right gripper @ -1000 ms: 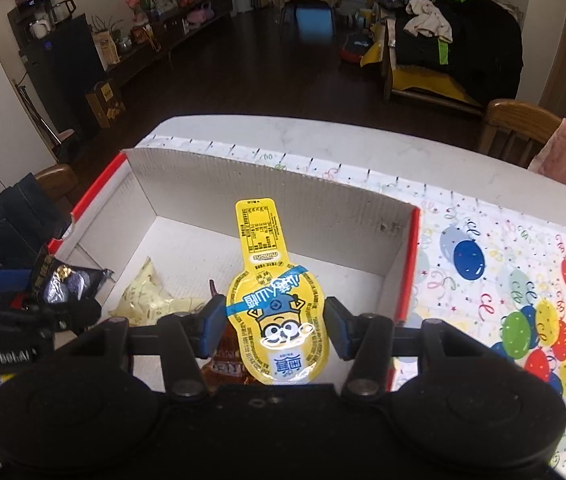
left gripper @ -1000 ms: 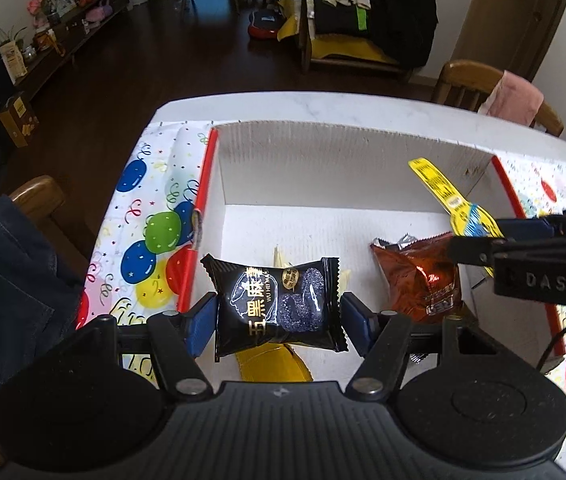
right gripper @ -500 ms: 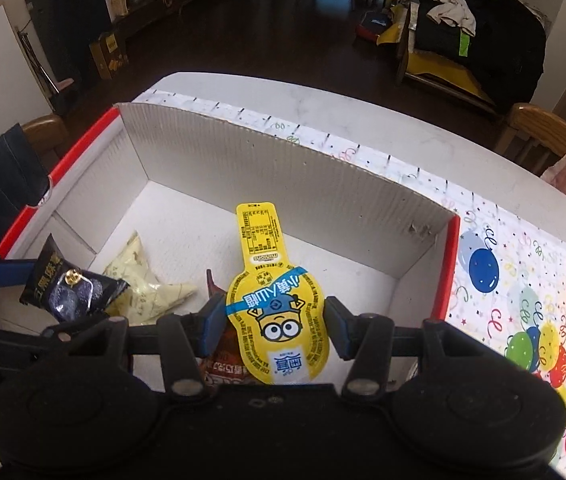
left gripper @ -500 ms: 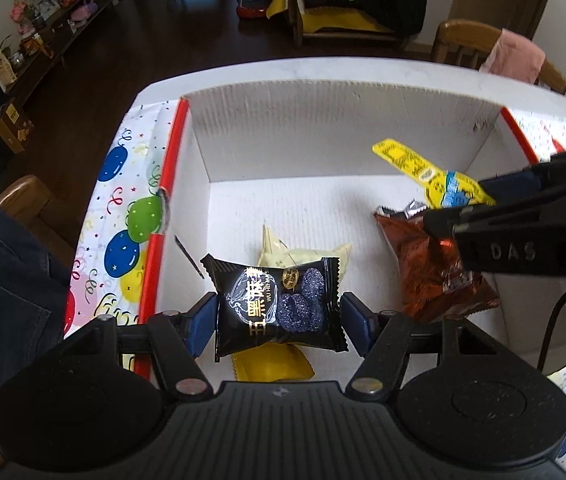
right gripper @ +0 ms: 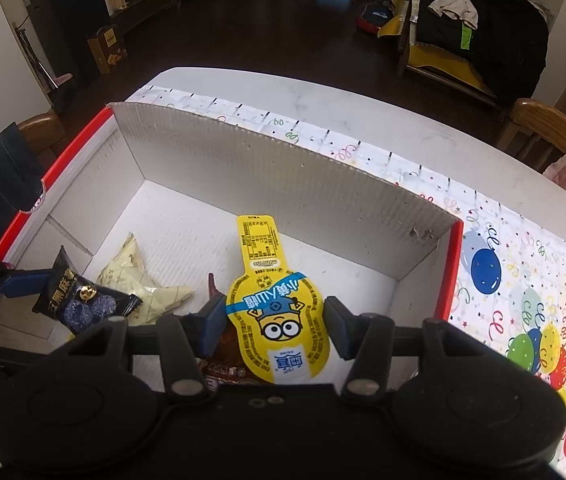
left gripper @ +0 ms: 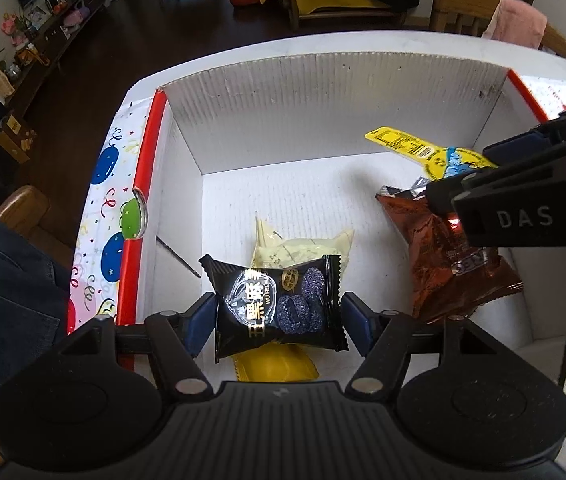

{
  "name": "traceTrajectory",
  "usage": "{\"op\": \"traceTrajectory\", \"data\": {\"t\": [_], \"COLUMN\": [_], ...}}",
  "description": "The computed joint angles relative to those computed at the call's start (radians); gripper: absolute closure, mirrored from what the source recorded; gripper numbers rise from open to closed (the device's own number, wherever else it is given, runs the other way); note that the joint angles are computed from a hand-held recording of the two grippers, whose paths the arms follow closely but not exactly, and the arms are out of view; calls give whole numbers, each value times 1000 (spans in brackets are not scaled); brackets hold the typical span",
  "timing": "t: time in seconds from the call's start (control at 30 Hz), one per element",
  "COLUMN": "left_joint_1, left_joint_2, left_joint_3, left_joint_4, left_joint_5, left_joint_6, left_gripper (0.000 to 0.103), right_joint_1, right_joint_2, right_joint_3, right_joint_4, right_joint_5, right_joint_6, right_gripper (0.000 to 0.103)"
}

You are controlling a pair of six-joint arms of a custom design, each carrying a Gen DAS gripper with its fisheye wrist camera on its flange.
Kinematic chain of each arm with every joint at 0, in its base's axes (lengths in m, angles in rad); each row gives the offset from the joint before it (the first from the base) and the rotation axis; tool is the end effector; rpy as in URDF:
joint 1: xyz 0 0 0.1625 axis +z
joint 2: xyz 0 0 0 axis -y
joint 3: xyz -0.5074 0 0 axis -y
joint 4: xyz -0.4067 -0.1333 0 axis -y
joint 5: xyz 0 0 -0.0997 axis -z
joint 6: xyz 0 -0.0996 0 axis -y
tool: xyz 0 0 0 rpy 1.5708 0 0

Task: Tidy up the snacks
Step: 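Lower both packets to the box floor and open both tools, then lift both tools out of the box and move toward the remaining snacks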

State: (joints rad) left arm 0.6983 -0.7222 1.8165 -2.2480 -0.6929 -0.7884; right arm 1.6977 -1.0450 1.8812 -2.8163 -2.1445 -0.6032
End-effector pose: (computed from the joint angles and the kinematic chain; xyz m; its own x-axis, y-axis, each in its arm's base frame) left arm -0.3496 -0.5675 0.0380 -0.6179 0.0693 -0.7832 0.3717 0.9035 -0.2133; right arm 0.1611 -0.6368 0.2625 -0.6428 -0.4273 0.6358 -0.5838 0.8107 -0.0453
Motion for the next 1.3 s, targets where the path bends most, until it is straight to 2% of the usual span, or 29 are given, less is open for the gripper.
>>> {"op": "traceTrajectory", "data": {"t": [0.2,0.37,0.5,0.57,0.77,0.87,1.1,1.3], "left_joint_1": [3,4,0,-7,-32,-44,-67,-110], "left_joint_2": [16,9,-11,-23,-61,-83,-115,-163], "left_joint_3": [-32,-27,-2,19,84,125,153,220], "left_joint_4": [61,40,-11,-50,-176,-250,-246,-331], "left_joint_5": [0,-10,-29,-26,-25,-30,-28,-34], "left_joint_6": [-24,-51,-82,-83,-55,-23,7,51], "left_gripper": [30,30,30,30,30,29,26,26], "right_joint_1": [-7,-20,-28,-30,-22,-12,31,51], "right_joint_2": [-3,-15,-33,-43,-96,-137,-215,-280], "right_joint_3": [-8,-11,-9,-2,29,67,169,253], "right_joint_4": [17,33,42,31,18,-9,-89,-145], "right_joint_5": [15,46,81,98,134,150,122,120], "right_joint_6": [11,-2,-10,-8,39,62,113,159], "right_gripper": [50,49,45,40,38,30,25,21]}}
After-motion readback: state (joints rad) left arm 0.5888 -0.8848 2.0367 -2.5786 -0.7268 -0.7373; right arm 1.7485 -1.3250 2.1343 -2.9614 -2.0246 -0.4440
